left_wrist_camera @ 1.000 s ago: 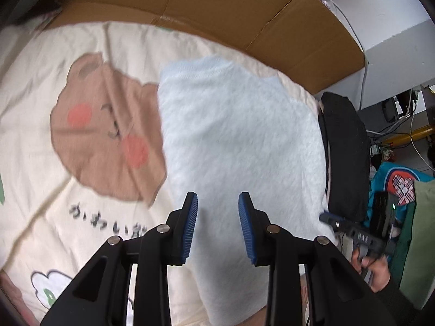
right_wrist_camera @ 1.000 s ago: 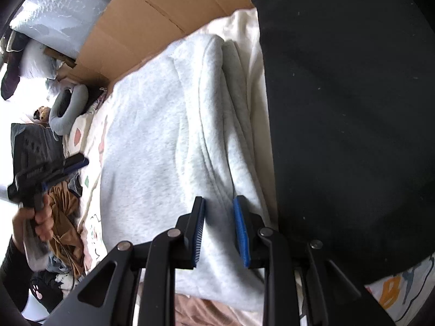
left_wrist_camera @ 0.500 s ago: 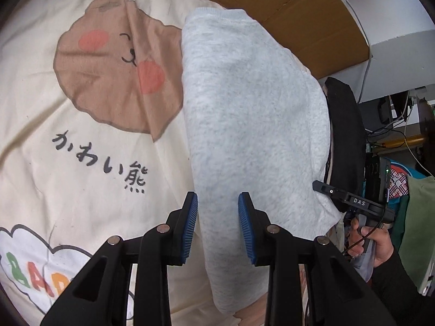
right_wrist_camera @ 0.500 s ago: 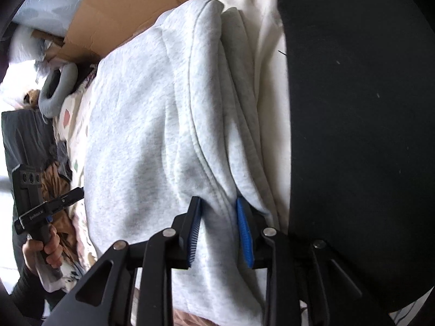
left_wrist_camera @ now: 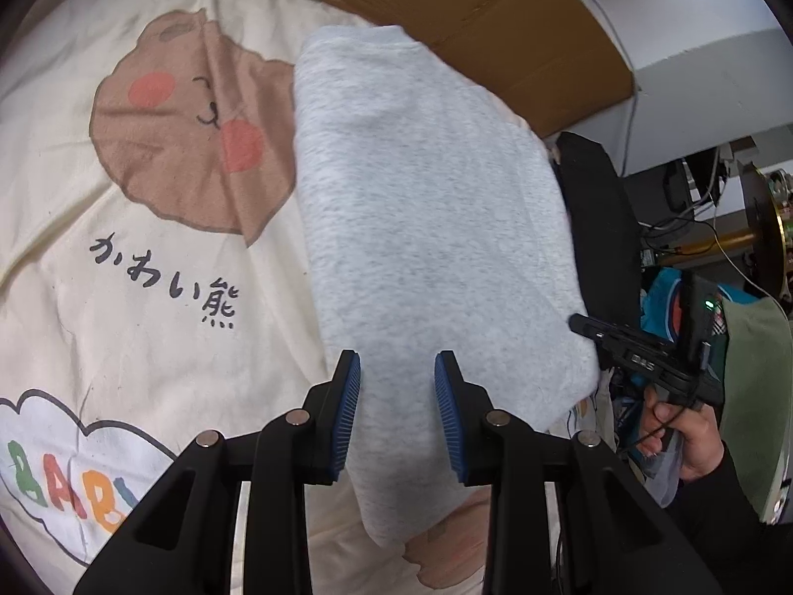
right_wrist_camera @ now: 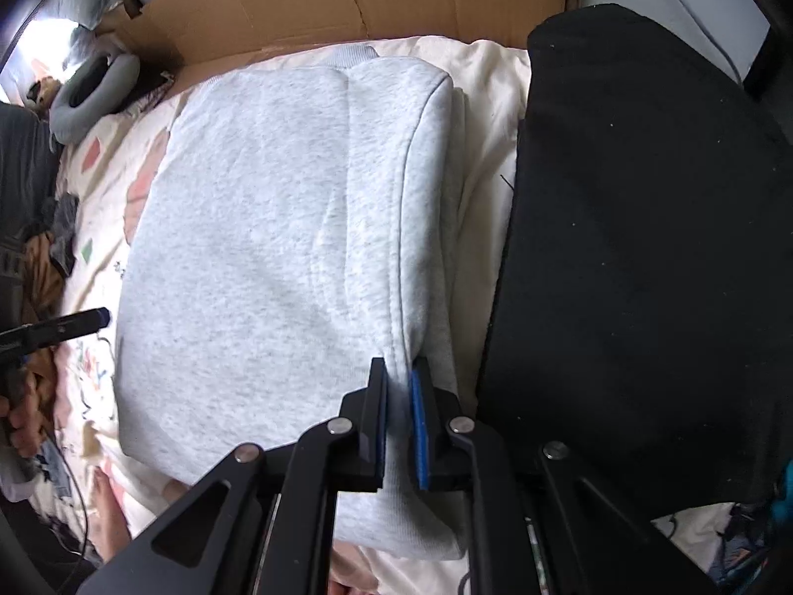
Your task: Fold clothes
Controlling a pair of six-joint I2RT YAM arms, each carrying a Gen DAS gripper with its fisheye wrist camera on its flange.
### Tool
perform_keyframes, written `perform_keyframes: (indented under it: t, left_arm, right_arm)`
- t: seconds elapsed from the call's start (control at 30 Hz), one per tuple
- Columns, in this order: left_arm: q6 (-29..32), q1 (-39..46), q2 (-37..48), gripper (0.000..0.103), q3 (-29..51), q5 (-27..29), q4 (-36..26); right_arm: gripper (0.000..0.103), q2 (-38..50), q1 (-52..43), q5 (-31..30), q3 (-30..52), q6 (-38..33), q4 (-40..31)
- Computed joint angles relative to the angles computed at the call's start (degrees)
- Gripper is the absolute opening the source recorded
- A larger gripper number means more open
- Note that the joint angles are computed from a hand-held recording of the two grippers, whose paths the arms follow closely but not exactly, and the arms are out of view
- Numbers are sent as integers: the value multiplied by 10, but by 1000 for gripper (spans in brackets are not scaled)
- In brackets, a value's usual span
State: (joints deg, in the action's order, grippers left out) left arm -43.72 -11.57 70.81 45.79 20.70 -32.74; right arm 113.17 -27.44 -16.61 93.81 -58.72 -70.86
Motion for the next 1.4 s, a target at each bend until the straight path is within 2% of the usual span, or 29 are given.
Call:
perform_keyframes:
  t: [0.27,0.5,0.7,0.87,1.03,1.4]
  left_arm:
    - [-8,-49,24,31,17,-13,37]
    - [-21,-73,56,31,8,-24,76]
    - [-42,-90,90,31,-11,-34,105]
    - [-7,-128,137,31,19,-88,84]
    - [-11,-128,142,31,38,-92,59]
    - [-11,-121,29,31,49,-77,1]
  right_arm:
    - [7,-2,15,35,-56,-14,79]
    - [8,10,11,30,-53,8,84]
    - [8,51,-7,3,7,4,33]
    - [8,63,-14,-6,29,-12,16]
    - [8,80,-22,-21,59,-9,-11]
    - [12,112,-79,-122,244,-49,-186]
